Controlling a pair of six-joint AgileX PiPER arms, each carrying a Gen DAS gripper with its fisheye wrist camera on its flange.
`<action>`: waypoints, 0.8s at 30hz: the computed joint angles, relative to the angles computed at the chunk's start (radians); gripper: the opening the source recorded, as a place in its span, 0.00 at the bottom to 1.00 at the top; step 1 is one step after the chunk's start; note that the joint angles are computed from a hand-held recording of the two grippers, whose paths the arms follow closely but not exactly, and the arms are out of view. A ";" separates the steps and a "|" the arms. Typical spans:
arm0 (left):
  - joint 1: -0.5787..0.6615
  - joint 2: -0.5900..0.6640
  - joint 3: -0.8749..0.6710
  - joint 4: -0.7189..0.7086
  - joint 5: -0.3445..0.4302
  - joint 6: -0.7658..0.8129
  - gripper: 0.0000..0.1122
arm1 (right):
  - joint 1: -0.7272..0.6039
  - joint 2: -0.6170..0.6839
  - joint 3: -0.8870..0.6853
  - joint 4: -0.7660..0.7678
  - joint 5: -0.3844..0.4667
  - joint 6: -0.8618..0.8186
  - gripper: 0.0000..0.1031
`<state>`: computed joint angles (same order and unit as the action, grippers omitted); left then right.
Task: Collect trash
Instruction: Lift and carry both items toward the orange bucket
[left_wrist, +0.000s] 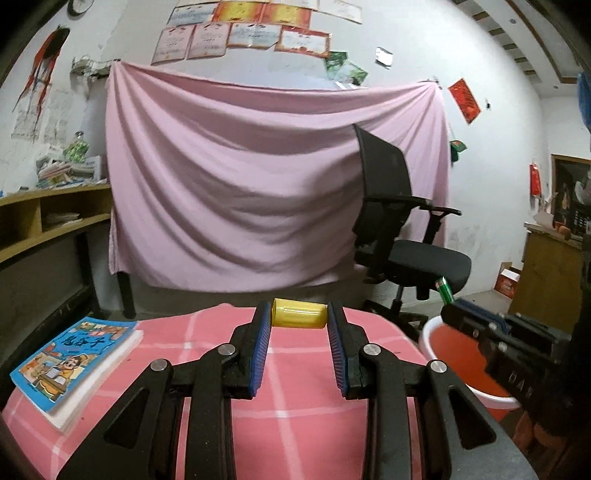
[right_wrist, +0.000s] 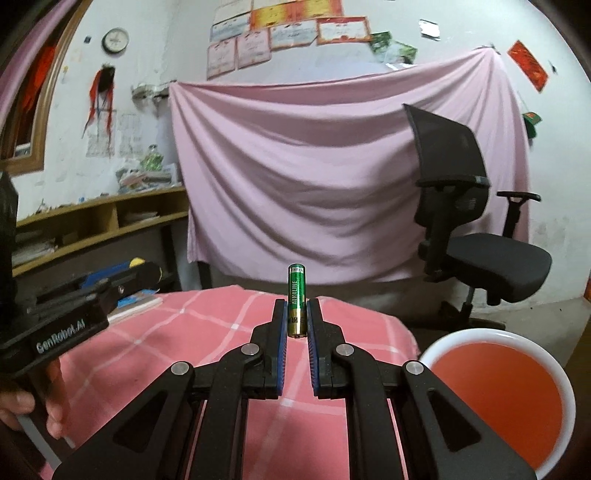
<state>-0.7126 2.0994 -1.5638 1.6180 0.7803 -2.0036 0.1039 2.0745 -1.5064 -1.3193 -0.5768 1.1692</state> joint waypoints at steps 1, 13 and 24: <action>-0.010 0.007 -0.009 0.004 0.005 0.004 0.23 | -0.007 -0.003 0.005 0.011 -0.005 -0.008 0.08; -0.052 0.121 -0.198 -0.045 -0.010 0.116 0.23 | -0.095 0.011 0.001 0.072 -0.037 -0.024 0.08; -0.078 0.312 -0.625 -0.229 -0.025 0.402 0.23 | -0.220 0.052 -0.076 0.028 -0.087 0.181 0.08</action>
